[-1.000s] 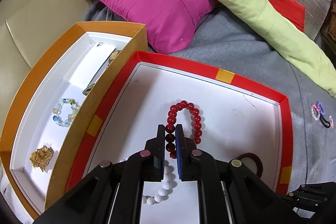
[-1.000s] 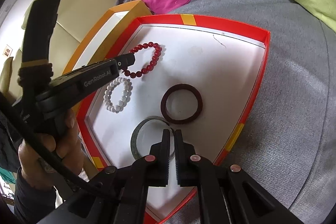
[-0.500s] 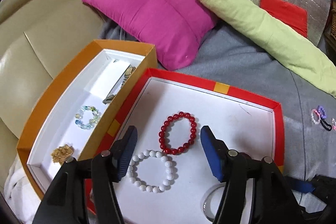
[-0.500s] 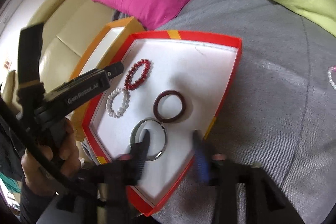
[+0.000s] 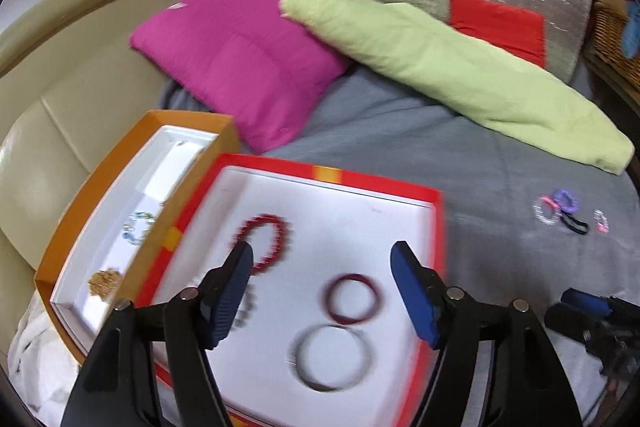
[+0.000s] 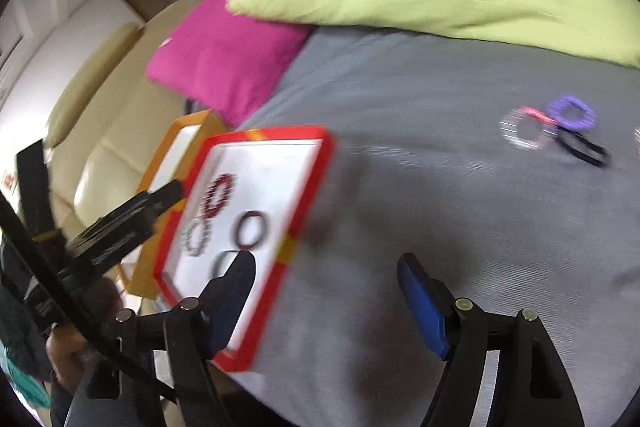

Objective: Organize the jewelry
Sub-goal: 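Move both open tools back over the bed toward the remaining bracelets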

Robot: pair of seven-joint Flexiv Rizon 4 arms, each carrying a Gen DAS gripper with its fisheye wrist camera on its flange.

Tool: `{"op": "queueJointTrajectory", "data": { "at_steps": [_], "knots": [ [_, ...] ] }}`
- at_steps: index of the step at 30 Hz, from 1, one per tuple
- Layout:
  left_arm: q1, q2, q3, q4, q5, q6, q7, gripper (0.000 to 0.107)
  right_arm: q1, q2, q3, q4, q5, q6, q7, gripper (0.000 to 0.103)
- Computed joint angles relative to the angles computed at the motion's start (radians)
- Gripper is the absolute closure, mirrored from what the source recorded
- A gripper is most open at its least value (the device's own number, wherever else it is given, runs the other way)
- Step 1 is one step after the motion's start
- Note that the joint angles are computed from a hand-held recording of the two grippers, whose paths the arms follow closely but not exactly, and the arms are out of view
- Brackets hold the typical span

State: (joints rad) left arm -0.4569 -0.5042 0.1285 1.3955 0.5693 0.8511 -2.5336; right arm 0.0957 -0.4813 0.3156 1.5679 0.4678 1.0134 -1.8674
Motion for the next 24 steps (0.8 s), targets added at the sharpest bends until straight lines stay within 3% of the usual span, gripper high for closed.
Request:
{"op": "queueJointTrajectory", "data": {
  "at_steps": [5, 12, 18, 24],
  "knots": [
    [-0.036, -0.074, -0.042, -0.079, -0.034, 0.007, 0.046, 0.031, -0.074, 0.004, -0.043, 0.033, 0.025, 0.003, 0.032, 0.026],
    [-0.09, -0.249, -0.081, -0.26, -0.166, -0.027, 0.2, 0.031, -0.179, 0.011, -0.078, 0.047, 0.061, 0.007, 0.038, 0.026],
    [-0.125, -0.357, -0.068, -0.384, -0.25, -0.051, 0.27, 0.031, -0.231, -0.002, -0.114, 0.022, 0.047, 0.009, 0.064, 0.026],
    [-0.161, -0.382, -0.012, -0.388, -0.249, -0.048, 0.247, 0.031, -0.234, -0.055, -0.151, -0.057, -0.033, -0.003, 0.142, 0.026]
  ]
}}
